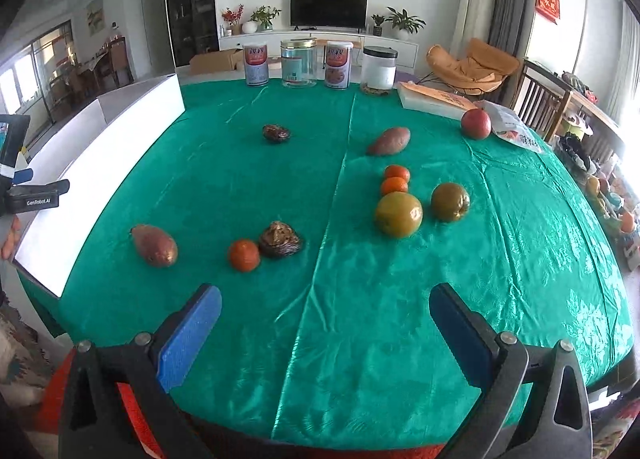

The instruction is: Organize fruits

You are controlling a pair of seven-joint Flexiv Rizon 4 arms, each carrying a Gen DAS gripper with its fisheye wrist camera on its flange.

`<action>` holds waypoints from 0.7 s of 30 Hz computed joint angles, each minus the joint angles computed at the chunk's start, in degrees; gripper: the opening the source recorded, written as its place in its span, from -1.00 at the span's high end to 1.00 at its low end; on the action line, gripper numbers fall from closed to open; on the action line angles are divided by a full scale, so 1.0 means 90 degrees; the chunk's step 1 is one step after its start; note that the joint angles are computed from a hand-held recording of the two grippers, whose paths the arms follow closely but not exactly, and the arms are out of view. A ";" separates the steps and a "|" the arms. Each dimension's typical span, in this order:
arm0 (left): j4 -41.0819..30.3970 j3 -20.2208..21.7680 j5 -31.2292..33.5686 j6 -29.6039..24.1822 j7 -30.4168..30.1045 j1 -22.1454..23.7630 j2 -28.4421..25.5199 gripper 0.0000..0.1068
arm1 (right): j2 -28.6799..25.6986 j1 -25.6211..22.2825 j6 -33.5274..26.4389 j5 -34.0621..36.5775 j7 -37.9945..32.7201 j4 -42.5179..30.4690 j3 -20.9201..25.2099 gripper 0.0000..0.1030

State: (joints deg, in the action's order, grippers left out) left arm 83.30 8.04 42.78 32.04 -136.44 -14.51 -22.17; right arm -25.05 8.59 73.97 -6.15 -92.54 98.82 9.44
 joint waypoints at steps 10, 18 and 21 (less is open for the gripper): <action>0.0491 -0.0107 0.0296 0.0237 -0.0460 -0.0184 0.0385 -0.92 | 0.0121 -0.0088 -0.0059 0.0243 0.0117 0.0187 -0.0103 -1.00; 0.0558 -0.0209 0.0124 0.0254 -0.0580 -0.0085 0.0520 -0.92 | 0.0178 -0.0085 0.0076 0.0342 0.0776 0.0393 -0.0042 -1.00; 0.0396 -0.0159 0.0804 -0.0322 -0.1488 -0.0501 0.0745 -0.90 | 0.0510 0.0235 0.0738 -0.0188 0.1212 0.0784 -0.0565 -1.00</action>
State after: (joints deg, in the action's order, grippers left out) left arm 86.86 6.61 50.02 29.14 -149.83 -19.02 -15.46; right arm -20.46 10.71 80.62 -7.84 -81.63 105.87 4.36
